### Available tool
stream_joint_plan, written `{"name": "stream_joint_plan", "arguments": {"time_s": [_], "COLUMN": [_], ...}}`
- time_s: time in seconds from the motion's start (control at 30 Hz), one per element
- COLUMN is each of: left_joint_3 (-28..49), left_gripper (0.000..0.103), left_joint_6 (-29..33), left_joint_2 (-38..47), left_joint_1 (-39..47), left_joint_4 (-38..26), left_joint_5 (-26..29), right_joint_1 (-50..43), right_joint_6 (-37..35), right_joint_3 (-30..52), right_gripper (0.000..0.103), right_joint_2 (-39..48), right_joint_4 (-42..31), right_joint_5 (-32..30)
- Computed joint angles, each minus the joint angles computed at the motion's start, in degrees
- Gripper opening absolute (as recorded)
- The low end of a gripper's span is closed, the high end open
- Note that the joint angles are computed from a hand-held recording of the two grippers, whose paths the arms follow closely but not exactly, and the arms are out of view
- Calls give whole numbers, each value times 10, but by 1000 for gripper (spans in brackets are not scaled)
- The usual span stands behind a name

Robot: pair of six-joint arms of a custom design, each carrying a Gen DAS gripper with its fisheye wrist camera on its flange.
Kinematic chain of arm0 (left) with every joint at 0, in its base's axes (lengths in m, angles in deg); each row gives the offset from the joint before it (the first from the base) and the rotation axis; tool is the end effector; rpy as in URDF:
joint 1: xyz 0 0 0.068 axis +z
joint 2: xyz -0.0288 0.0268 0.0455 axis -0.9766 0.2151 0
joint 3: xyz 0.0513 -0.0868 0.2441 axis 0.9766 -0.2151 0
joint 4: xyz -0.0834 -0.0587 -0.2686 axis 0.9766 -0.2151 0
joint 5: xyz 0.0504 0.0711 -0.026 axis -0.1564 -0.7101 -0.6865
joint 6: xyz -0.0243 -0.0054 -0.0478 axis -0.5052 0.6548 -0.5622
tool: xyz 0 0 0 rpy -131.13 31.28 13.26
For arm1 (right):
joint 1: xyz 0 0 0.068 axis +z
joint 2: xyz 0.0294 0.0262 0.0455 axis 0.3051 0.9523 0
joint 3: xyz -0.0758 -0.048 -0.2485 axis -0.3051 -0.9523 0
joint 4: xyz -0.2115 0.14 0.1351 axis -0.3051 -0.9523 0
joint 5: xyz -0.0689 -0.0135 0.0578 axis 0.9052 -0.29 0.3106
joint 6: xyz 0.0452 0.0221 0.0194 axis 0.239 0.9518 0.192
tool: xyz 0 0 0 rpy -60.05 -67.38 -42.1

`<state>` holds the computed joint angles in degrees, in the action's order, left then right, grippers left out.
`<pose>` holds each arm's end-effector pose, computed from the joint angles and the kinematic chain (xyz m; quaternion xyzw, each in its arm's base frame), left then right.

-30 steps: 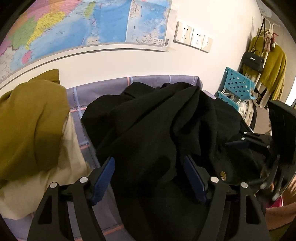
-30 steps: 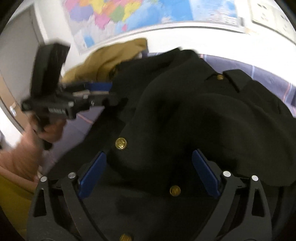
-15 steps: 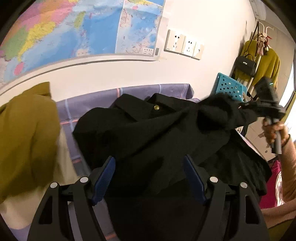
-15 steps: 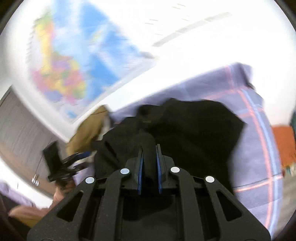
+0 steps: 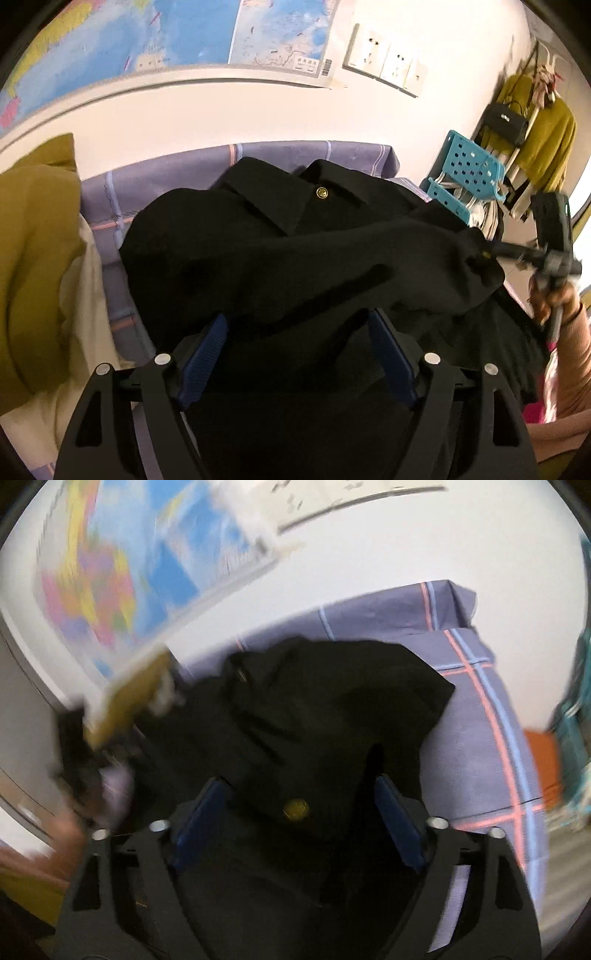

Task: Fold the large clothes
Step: 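Lower the jacket onto the bed with both grippers, smoothing the front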

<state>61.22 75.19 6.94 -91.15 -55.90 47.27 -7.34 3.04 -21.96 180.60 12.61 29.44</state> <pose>0.2158 -0.0571 0.0653 0.0551 0.9309 -0.1351 0.3349 0.2536 -0.0892 0.0465 -0.2141 0.8829 0.2914 0.2995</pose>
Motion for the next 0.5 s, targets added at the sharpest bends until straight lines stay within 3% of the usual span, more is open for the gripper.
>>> {"name": "stream_joint_plan", "arguments": {"time_s": [0.07,0.1,0.23,0.3,0.4,0.47,0.5], "left_joint_3": [20,23,21,24,35,45,47], "left_gripper": [76,76,76,75,75,75,76], "left_joint_6": [-2,-6,-12,-18,-19,-17,-16], "left_joint_2": [37,45,44,51,84,108,111], "left_joint_1": [-2,-6,-12,-15,-24,-39,-44], "left_joint_4": [5,7,19,25,37,39,37], "left_joint_5": [-5,-9,-26,-51,-65,-94,-103], "right_joint_1": [24,33,36,41,77,93,93], "right_joint_6": [9,19,73,112,139,167,170], "right_joint_3": [-9,-24,-41,-20,13,48,61], "right_gripper": [22,17,17,17,22,37,38], "right_joint_2": [-7,-25,-102,-89,-25,42,62], "right_joint_4": [20,45,95,123,161,176,170], "right_joint_5": [29,38,-13,-31,25,74,81]}}
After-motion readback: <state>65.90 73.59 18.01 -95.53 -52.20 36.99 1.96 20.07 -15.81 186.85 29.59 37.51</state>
